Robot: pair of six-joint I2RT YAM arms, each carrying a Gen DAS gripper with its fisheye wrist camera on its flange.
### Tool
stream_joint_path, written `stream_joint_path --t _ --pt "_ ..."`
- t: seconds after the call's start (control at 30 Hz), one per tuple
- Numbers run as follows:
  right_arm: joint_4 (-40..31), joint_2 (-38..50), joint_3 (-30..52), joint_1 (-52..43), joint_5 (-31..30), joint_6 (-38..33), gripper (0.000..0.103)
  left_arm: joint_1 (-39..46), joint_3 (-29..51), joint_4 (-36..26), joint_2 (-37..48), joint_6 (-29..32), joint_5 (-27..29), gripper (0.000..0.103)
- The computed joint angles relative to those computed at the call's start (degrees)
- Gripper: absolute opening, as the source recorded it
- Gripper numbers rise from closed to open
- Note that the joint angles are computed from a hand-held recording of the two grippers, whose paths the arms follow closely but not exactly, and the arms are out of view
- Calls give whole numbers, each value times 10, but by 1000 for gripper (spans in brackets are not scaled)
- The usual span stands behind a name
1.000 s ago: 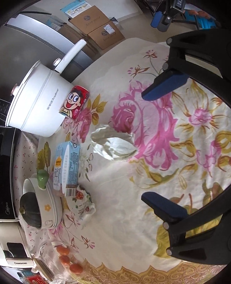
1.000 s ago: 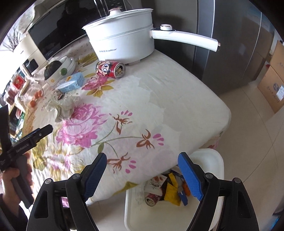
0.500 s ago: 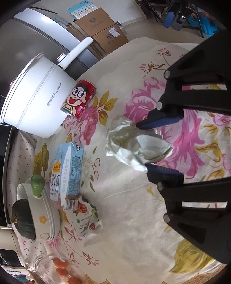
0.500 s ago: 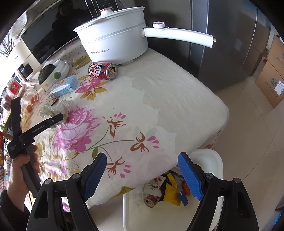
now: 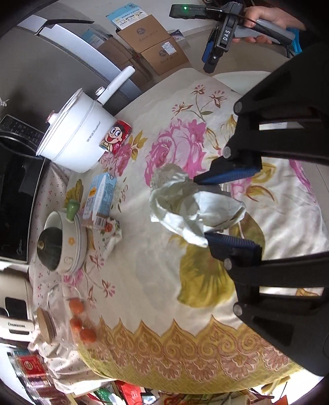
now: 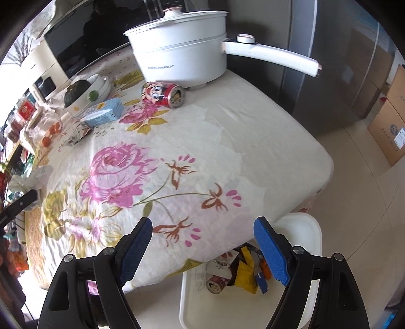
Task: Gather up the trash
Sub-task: 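Grasp the blue milk carton with the right tool while the left tool holds the tissue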
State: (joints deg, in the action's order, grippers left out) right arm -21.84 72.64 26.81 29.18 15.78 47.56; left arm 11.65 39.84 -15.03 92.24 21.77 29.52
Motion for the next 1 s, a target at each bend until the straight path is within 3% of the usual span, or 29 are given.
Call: stream_joint_path --t 0.17,0.53,0.7,1.0 --pt "30 121 90 7 -31 -47 84 57 37 -41 21 11 45 39" --pt "20 436 458 -25 -72 -333 86 118 105 -49 66 58 57 39" --pt "-23 559 619 -51 -89 -452 86 144 133 -70 86 80 63 39" --pt "-146 754 917 -56 -58 -622 88 139 141 -81 102 91 50 39"
